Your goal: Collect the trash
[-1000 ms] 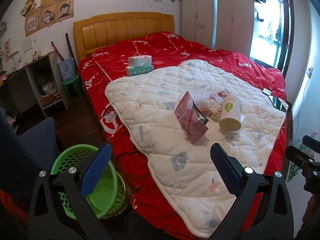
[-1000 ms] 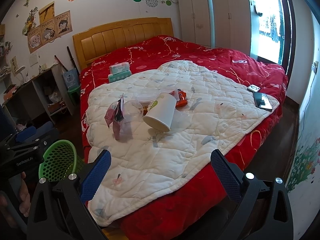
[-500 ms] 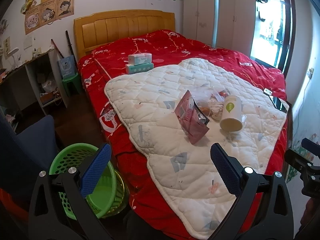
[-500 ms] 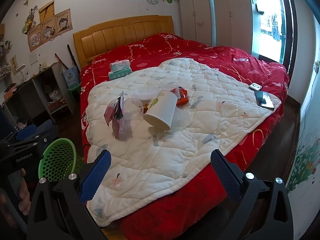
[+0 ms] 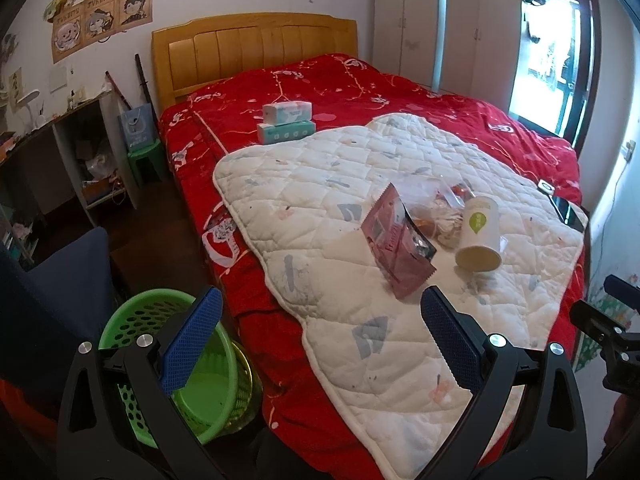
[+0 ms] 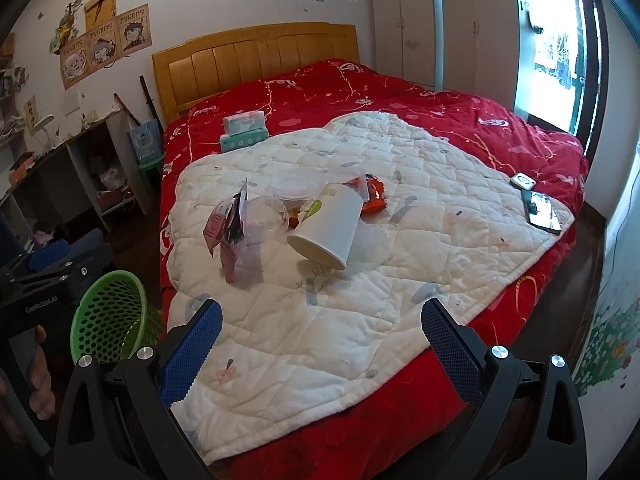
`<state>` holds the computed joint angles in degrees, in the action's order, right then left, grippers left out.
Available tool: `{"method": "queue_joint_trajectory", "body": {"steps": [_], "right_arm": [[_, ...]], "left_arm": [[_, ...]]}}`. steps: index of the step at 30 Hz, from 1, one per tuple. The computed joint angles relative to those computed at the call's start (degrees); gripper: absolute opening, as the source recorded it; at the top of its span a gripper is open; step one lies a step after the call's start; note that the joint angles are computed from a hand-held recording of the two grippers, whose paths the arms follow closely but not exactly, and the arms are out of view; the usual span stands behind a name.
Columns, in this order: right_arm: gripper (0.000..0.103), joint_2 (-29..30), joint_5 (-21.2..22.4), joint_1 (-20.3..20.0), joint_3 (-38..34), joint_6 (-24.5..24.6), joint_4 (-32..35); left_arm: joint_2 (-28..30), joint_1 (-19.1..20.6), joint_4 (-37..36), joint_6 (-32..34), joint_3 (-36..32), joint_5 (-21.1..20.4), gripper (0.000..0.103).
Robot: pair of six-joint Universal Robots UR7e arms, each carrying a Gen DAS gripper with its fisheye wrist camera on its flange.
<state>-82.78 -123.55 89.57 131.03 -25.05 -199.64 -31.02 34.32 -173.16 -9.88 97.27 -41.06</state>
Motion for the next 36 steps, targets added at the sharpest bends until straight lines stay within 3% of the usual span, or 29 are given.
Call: {"method": "queue_joint_trajectory", "body": {"steps": [7,22,26,36], "right_arm": [[0.097,0.4,2.6,-2.2,-3.1,2.1,5.2],[0.095,3.6,11.3,-8.0,-17.0,9.8,24.6],[0.086,5.8,12.8,-9.2,-21.6,11.5,29.6],[0.077,9.7,15.6,-11.7,-29.0,14.4,37.9]], "left_arm": [[1.2,1.2,1.2,0.6,-2.8,-0.6,0.098],[3.2,4.1,3.3,1.8,-7.4,-3.0,0.098],[4.1,4.8,3.4,3.7,-9.2,-4.4,0.098],[7.6,6.3,7.1,7.9,-16.8,-9.8,0.095]]}}
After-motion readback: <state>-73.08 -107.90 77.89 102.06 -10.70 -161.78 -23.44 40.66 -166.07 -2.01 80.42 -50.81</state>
